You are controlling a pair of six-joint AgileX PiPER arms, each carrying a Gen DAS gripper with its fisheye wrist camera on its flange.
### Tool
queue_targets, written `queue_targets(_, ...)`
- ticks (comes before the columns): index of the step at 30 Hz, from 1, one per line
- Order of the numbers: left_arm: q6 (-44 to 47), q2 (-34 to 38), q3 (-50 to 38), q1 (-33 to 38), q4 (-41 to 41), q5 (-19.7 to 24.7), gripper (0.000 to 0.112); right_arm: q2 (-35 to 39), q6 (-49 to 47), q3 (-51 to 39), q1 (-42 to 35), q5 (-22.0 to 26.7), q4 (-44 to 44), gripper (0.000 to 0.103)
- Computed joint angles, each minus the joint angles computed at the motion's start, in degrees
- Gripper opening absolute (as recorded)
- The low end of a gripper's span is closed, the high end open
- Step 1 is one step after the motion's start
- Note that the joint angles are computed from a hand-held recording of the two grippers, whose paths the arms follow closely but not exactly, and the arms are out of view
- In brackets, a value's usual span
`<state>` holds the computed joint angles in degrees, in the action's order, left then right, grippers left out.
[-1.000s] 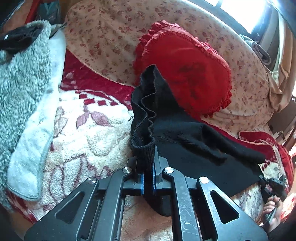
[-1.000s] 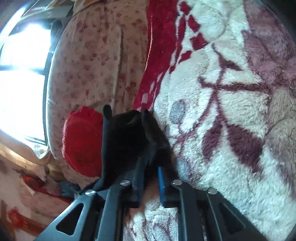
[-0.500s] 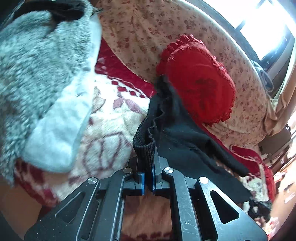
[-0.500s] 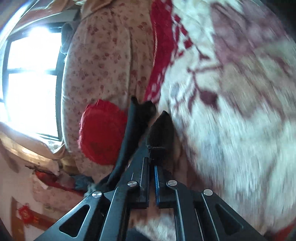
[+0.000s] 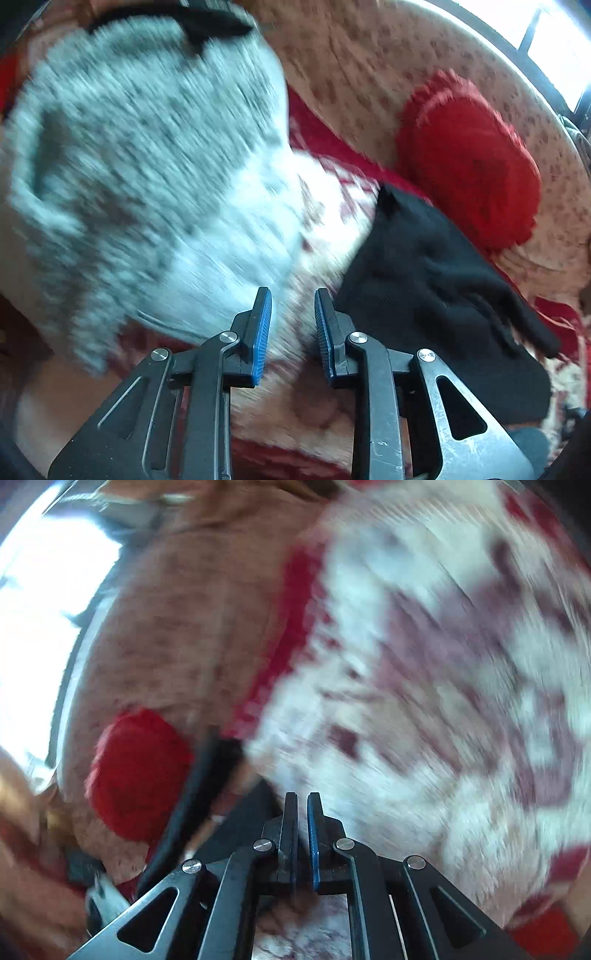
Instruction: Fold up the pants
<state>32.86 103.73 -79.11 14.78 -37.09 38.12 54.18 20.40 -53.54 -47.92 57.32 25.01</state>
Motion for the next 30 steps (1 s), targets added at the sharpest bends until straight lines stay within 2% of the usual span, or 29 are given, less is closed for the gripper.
queue_targets(2,4.9,-2.7,3.1,-0.2,-4.2,-3.4,0.022,0.5,-2.0,-2.2,7.7,-3.4,-2.1,0.004)
queue_targets(3,9.3,-4.1,4.4,-0.6,-7.7,-3.7,0.022,1.5,-2.7,-2.7,10.8,-4.5,-2.3,0.004)
queue_targets(5,16.0,-5.7,5.5,-2.6,-11.4,-2.4,0.024,4.9,-3.2,-4.1,15.9,-6.6,-2.8,0.004)
queue_targets(8,21.4,-5.5,5.9,-8.1,-12.0,0.4,0.036,8.7,-1.8,-5.1,17.7,-11.0,-3.2,0.007)
queue_targets(10,17.0,-3.7,4.9,-12.6,-6.7,-0.5,0.038,11.5,0.4,-5.9,16.2,-13.1,-4.1,0.025)
queue_targets(12,8.7,-0.2,2.5,-15.7,1.3,0.8,0.038,14.5,0.4,-7.2,13.2,-13.9,-2.4,0.036)
queue_targets(14,7.1,-1.0,5.5,-16.7,1.5,-3.1,0.039,19.7,0.1,-12.2,12.8,-12.0,-5.0,0.038)
queue_targets(17,8.0,-1.2,6.0,-16.8,0.7,-2.9,0.047,27.3,-11.0,-19.6,11.5,-8.3,-1.9,0.039)
queue_targets(20,7.1,-1.6,6.4,-17.5,1.8,-3.6,0.05,33.1,-16.1,-24.3,11.0,-6.3,-1.4,0.039)
queue_targets(22,6.2,-1.4,6.1,-18.3,2.5,-4.1,0.052,38.3,-15.7,-29.1,11.1,-1.0,-2.6,0.038)
queue_targets(23,6.2,-1.4,6.2,-18.5,2.6,-4.5,0.052,40.1,-16.6,-30.7,10.9,0.7,-2.0,0.037)
queue_targets(25,6.7,-1.5,6.7,-18.6,2.0,-5.0,0.052,41.1,-23.0,-32.6,10.1,3.2,2.6,0.007)
queue_targets(30,10.1,-1.1,6.8,-16.8,-1.9,-3.6,0.052,35.0,-27.8,-38.8,9.4,9.5,6.3,0.005)
